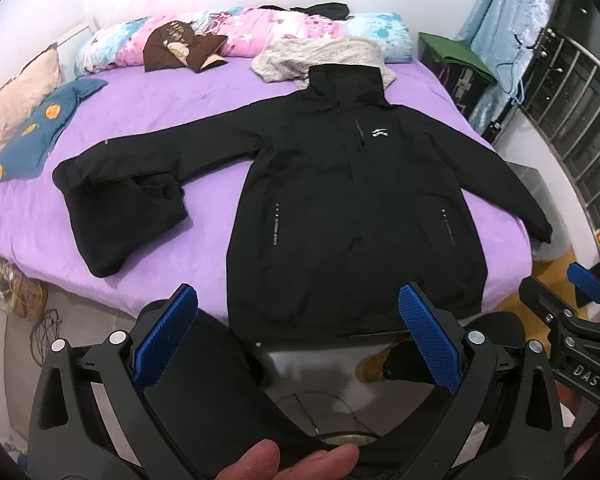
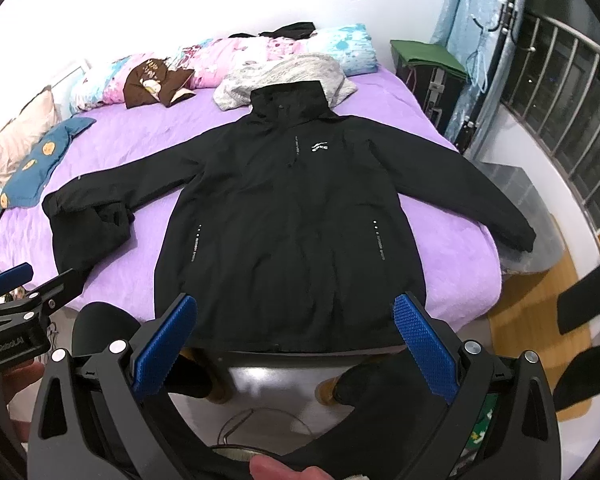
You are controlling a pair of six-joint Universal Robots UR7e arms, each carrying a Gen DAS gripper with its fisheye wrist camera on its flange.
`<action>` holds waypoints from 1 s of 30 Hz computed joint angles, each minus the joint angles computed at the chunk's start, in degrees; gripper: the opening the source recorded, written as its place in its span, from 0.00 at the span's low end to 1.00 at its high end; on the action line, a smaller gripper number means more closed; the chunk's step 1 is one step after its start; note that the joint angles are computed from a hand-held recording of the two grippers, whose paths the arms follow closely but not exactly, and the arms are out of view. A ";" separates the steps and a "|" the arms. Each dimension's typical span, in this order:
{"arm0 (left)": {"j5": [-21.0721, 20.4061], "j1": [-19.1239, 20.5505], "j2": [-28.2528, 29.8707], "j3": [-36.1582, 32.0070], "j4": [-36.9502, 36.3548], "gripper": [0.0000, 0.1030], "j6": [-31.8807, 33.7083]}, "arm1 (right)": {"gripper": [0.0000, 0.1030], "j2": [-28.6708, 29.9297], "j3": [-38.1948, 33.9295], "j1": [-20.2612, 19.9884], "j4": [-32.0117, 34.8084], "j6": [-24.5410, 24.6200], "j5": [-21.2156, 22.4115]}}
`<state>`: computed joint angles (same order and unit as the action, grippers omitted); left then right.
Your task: Fold large clothes
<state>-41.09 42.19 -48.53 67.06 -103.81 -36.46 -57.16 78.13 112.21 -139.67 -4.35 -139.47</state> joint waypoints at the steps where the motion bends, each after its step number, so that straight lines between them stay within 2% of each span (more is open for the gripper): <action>1: 0.29 0.23 -0.12 0.04 -0.16 0.94 -0.18 | 0.94 0.37 -0.22 0.06 -0.02 -0.13 -0.08; 9: 1.38 2.90 -0.90 -0.59 0.49 0.94 -3.10 | 0.94 5.36 -5.15 0.40 0.59 -3.15 -0.57; 16: 2.98 6.54 -1.73 -0.74 -1.44 0.94 -4.27 | 0.94 13.02 -13.02 0.37 1.31 -7.66 0.68; 23: 1.56 13.23 -2.85 0.35 -13.05 0.94 -1.16 | 0.94 24.96 -26.37 0.33 2.32 -16.37 2.66; 26: -0.75 16.95 -3.18 0.59 -21.26 0.94 1.25 | 0.94 31.33 -33.92 0.49 2.06 -21.04 2.92; 27: -1.45 18.46 -3.05 0.45 -25.41 0.94 3.94 | 0.94 32.99 -36.28 0.53 3.00 -21.56 3.30; 29: -3.39 20.87 -2.55 -0.97 -28.62 0.94 5.38 | 0.94 35.89 -40.87 0.57 6.33 -21.32 5.05; 30: -6.13 22.89 -2.25 -2.10 -30.83 0.94 5.59 | 0.94 37.23 -42.81 0.59 7.64 -21.61 6.07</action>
